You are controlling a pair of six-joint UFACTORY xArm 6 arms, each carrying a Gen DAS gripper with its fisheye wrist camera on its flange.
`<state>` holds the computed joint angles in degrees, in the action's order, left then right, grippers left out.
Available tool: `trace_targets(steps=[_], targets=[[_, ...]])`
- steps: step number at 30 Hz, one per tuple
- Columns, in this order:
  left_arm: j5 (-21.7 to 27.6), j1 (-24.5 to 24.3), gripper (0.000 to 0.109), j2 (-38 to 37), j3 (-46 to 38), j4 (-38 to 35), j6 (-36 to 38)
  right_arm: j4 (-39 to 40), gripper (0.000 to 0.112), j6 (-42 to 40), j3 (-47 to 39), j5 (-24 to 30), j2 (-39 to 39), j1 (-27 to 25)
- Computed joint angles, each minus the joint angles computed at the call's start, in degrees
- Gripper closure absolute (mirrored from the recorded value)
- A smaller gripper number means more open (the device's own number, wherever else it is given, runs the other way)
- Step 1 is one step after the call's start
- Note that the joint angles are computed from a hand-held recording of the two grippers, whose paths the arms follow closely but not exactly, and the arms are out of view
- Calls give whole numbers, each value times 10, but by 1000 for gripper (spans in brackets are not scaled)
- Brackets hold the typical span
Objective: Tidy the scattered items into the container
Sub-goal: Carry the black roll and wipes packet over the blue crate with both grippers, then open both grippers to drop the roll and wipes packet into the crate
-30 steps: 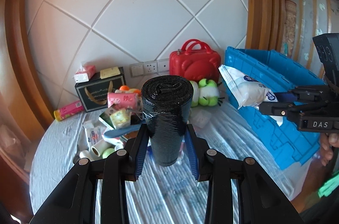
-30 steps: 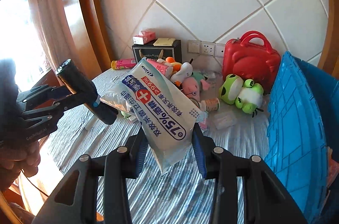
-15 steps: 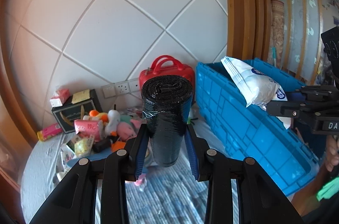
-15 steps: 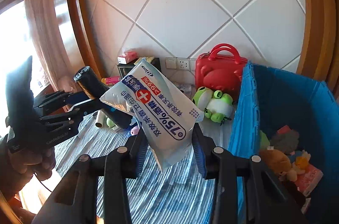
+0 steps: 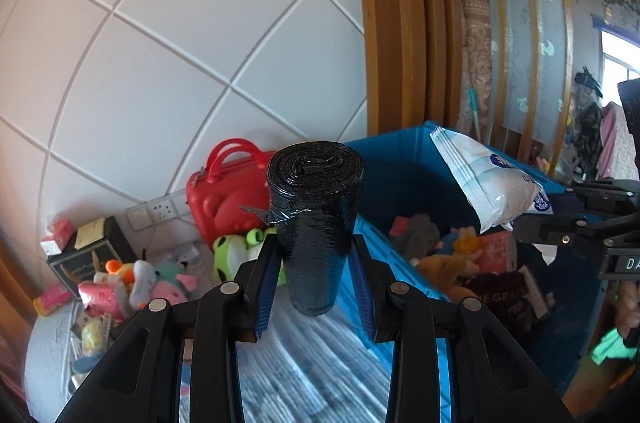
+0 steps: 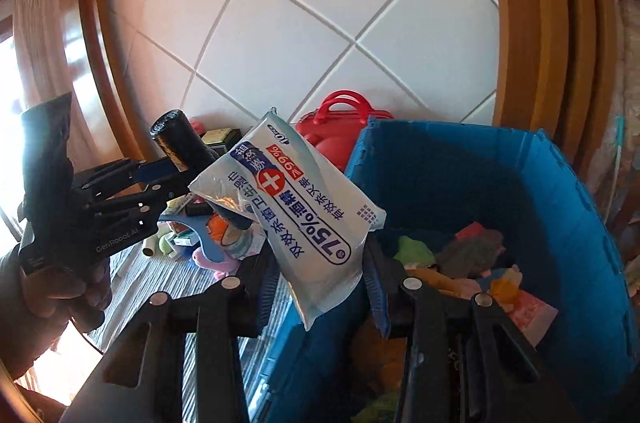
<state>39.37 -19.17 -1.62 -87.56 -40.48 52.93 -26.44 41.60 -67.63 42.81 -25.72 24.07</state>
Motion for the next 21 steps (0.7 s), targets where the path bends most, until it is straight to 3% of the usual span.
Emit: trace_targets(steps=[10,21], targets=[[21,-88,75,87,-123,38,-32,-1,74,19,72,52,-107,-59],[84,-141,75,249,-362,98,-93,17,74,32,125,100,-176,-99]])
